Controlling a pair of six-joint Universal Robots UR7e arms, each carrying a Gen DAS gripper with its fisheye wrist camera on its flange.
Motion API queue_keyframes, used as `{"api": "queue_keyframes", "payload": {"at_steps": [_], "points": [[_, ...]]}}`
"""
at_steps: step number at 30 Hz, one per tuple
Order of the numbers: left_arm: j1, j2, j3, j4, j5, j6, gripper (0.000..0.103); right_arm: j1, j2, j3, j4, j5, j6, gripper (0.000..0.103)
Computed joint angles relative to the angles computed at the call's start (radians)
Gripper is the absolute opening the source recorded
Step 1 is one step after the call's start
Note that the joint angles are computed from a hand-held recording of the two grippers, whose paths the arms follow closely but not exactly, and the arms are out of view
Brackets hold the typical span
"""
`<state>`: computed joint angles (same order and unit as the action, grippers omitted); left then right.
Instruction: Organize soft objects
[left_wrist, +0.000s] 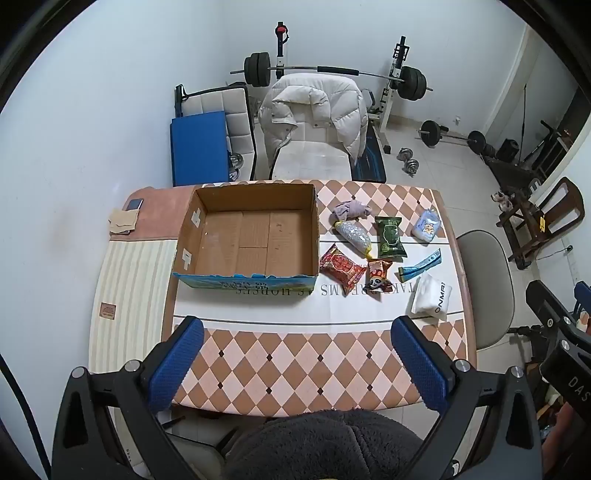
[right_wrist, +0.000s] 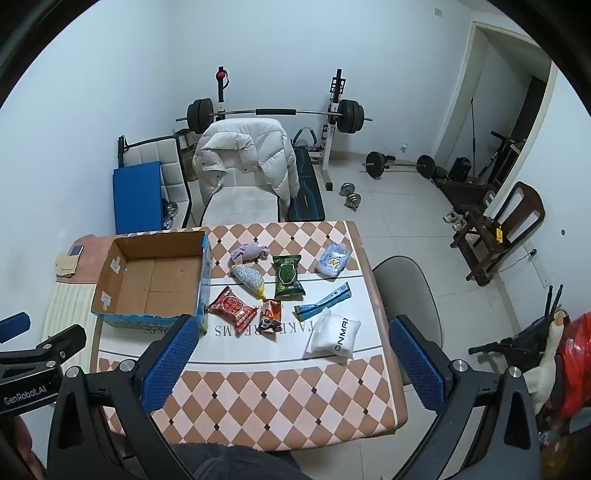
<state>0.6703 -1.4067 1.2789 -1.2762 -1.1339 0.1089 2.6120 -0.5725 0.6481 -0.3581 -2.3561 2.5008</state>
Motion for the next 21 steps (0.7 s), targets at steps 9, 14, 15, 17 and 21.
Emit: {"api": "queue_keyframes", "payload": {"at_steps": [9,14,15,17,21], "points": [[0.001,-0.001,0.006,-0.016,0.005,0.009,0.103,0.004,0.003,-0.006,0.005,-0.006,0.005,0.103],[0.002,0.002,0.010,-0.020,0.008,0.009,0.103,0.002,0.017,-0.028,0.022,-0.001,0.008,0.103],[-0.003,-0.007,0.016,-0.022,0.011,0.008,0.103,0.002,0.012,-0.019,0.016,-0.001,0.007,0.103],[-0.003,-0.009,0.018,-0.026,0.010,0.011,0.103,0.003,0.008,-0.013,0.013,-0.001,0.008,0.103],[-0.005,0.016,-0.015,-0.019,0.012,0.010,0.103,0.004,0.012,-0.016,0.019,-0.002,0.012,0.103]]}}
